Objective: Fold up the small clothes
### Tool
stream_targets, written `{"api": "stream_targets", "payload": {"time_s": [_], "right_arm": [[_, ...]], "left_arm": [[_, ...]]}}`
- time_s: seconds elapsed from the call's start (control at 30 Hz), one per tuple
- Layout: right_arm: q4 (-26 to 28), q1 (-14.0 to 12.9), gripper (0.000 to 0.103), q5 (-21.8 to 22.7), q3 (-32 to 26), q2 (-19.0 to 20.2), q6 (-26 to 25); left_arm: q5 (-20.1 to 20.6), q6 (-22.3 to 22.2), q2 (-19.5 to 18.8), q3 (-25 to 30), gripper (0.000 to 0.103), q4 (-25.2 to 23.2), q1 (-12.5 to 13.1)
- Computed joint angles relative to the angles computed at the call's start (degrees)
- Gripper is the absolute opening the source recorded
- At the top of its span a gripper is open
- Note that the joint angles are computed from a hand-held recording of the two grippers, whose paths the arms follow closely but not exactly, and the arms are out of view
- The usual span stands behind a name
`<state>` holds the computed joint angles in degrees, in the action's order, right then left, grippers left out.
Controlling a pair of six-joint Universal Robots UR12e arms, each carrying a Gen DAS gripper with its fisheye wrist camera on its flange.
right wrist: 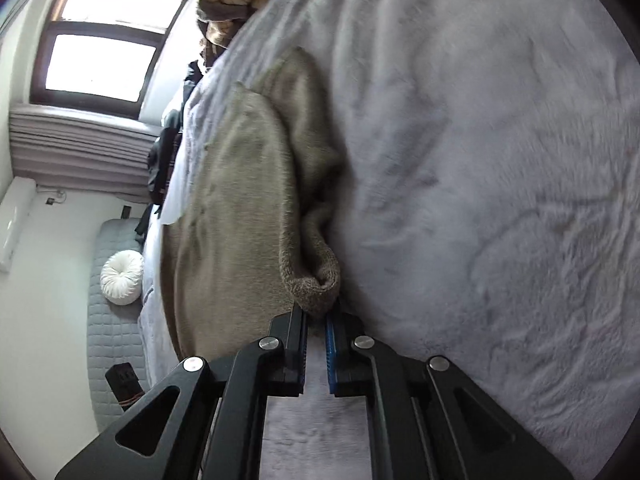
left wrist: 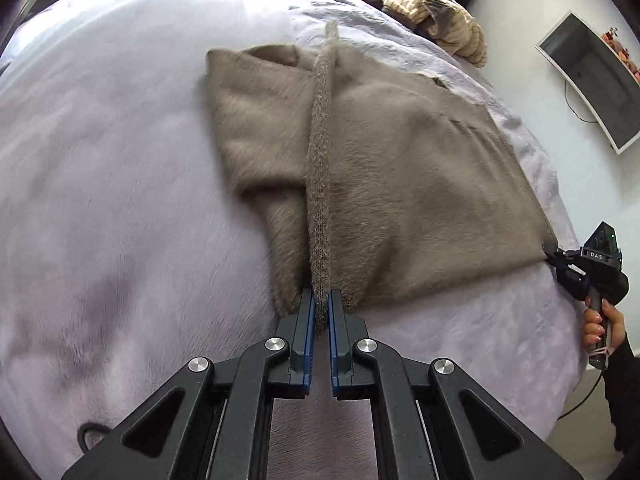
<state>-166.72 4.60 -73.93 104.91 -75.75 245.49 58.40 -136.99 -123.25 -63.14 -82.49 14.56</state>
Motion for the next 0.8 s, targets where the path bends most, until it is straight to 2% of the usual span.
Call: {"api": "stream_targets", "payload": {"time_s": [0.27,0.33,0.47,0.57,0.6,0.63,0.67,0.7,0.73,0.77,0.8], "right_arm": [[2.14,0.08,0.009,-0.39,-0.84,-0.27,-1.86],[3.81,0.32,0.012,-0.85,-1.11,-0.65,-1.90],[8.90,1.36,0.012,-3.67,-1.94,-2.05,-2.92],[11.65,2.22,0.013,-6.83,-2.99,-2.96,-4.36],[12.03,2.59,0.014,-7.93,-3.41,-3.16,-5.16],[12.27,2.86,0.017,-8.52,-3.89,-3.21,-6.01],[12.59,3.14,0.019,-8.92,-4.72,-3.00,-7.01],[12.99,3.48,0.032,-9.20,-5.89,-2.54,-8.26],[13.38,3.80,0.048,-9.18,-7.21,-1.90,-9.69],[13.47,4.16,0.052,-9.26,-8.35,-1.25,-10.88],[13.59,4.50,0.052,-9.36,-9.22,-0.74,-11.95]], "left_arm": [[-0.71,1.12,2.24,-2.92,0.008,6.14,0.37],[-1.05,0.16,2.78,-3.65,0.008,7.34,0.55],[-2.27,-3.23,3.47,-4.69,0.008,9.31,1.23],[-1.66,-7.57,3.93,-5.83,0.008,13.73,1.36],[-1.40,-8.29,3.88,-5.72,0.014,13.96,1.39],[-1.12,-9.02,3.78,-5.43,0.048,13.85,1.38],[-0.76,-10.39,3.83,-5.70,0.074,15.27,1.34],[-1.20,-12.20,4.30,-6.90,0.100,19.09,1.44],[-2.12,-13.43,4.80,-8.31,0.100,23.52,1.67],[-2.67,-13.16,4.95,-8.76,0.100,25.55,1.61],[-2.58,-12.41,4.72,-8.15,0.100,25.18,1.30]]}}
